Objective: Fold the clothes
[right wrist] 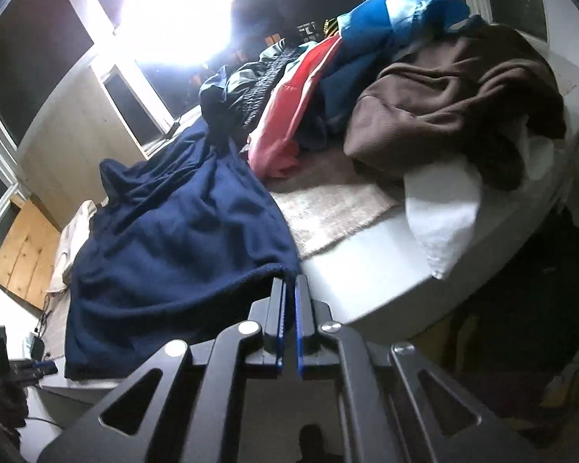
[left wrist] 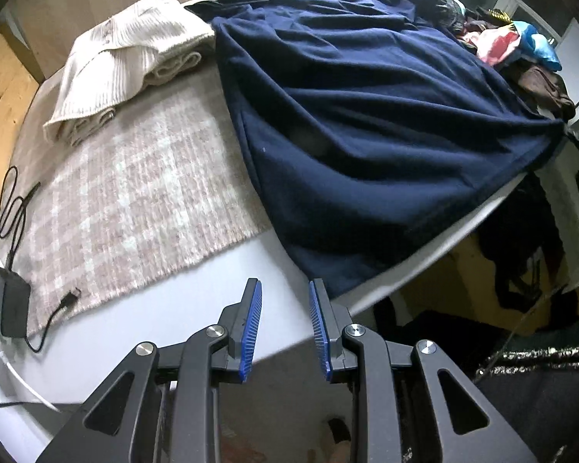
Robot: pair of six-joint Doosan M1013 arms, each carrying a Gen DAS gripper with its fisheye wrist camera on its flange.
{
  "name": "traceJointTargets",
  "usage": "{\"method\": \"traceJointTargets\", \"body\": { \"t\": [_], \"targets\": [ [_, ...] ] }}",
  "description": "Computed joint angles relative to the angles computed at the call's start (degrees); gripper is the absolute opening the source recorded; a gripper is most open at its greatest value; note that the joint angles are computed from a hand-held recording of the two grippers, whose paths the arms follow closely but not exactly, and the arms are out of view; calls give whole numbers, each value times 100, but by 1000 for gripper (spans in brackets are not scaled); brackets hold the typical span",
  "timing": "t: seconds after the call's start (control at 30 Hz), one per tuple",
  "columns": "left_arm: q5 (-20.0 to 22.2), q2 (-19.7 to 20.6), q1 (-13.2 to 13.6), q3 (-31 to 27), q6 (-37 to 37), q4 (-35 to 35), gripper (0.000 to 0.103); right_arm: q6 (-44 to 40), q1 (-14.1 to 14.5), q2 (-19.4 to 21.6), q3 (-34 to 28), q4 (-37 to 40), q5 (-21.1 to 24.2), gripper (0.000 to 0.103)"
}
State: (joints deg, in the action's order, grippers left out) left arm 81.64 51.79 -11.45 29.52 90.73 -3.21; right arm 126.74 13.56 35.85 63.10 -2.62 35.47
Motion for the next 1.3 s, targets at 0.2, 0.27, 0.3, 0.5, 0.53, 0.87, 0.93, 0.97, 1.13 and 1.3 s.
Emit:
{"method": "traceJointTargets", "body": {
  "t": [0.2, 0.27, 0.3, 0.5, 0.53, 0.87, 0.93, 0.97, 1.13, 1.3],
  "targets": [
    [-505, -245, 130, 719, 30, -320, 24, -288, -86, 2, -224, 542, -84, 4],
    [-411, -147, 111, 593, 74, -412, 24, -523, -79, 43, -356, 732, -3, 4],
    [-377, -112, 96, 553, 117, -442, 24, -617, -81, 57, -397, 858, 12, 4],
    [-520, 5, 49, 393, 282, -392, 2, -971, -17, 126, -720, 925, 181, 4],
    [-469, 35, 67, 306, 230, -386, 2, -1113, -3, 144, -799, 1002, 199, 4],
    [-614, 98, 65, -376, 64, -446, 7, 361, -149, 151, -991, -983, 1304, 4],
    [-595, 173, -5, -450, -10, -353, 6, 92, -206, 477, -1363, -1139, 2121, 4],
    [-573, 190, -40, -435, -65, -334, 6, -143, -233, 584, -1465, -1006, 2289, 4],
    [-565, -1, -284, 86, -284, -358, 7, -1208, -249, 923, -1939, -666, 2747, 4],
    [-658, 220, -564, -198, -360, -304, 19, -2051, -330, 1108, -2359, -459, 2989, 4]
  ]
}}
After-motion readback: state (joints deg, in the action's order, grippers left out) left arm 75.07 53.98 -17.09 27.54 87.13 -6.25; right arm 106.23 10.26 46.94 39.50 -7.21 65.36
